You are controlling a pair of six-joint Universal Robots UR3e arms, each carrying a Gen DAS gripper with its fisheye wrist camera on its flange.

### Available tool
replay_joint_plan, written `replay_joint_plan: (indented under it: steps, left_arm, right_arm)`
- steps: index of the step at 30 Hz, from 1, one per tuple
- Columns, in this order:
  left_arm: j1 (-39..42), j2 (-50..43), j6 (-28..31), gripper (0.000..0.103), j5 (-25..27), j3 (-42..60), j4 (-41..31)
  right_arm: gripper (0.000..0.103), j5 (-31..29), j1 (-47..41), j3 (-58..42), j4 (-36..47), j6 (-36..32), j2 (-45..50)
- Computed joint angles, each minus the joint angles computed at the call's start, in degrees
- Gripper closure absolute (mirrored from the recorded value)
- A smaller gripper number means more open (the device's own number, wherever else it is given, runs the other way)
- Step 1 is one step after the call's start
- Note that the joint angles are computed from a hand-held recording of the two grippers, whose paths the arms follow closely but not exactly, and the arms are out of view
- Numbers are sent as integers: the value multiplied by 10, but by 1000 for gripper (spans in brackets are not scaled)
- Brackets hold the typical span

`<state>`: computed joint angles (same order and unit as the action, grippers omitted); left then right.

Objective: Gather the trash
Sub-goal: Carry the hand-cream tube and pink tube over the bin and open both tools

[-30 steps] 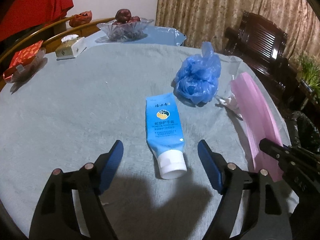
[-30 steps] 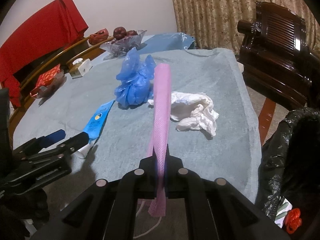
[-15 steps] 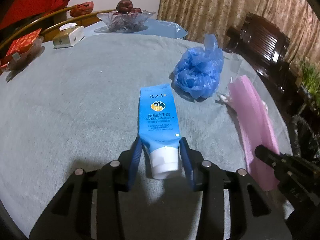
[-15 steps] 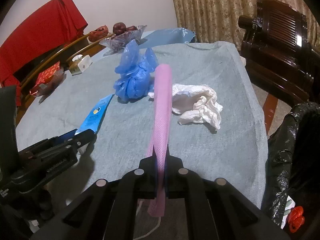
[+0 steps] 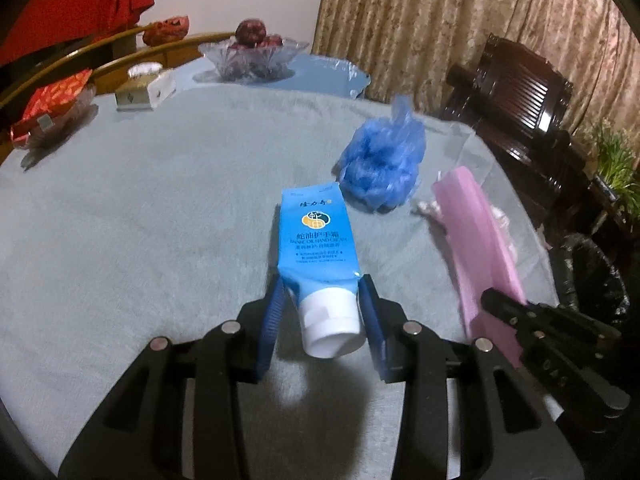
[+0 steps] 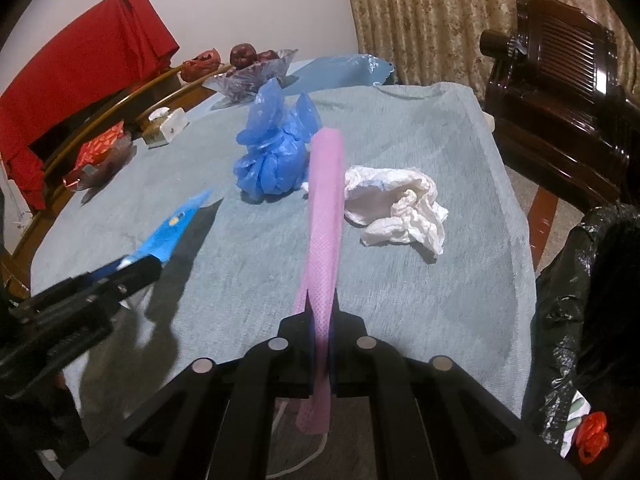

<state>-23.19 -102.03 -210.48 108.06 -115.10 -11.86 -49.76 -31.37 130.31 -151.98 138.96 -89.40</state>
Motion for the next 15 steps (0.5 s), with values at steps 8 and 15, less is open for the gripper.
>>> replay_joint_plan:
  steps: [8,15]
  left_arm:
    - [-34,31,0,66,27,33,-30]
    - [-55,46,-6,66,38,49,-53]
  right_arm:
    - [98,39,-38,1,89,-41,-79]
    - [98,62,-76,-8,183,-84,-132]
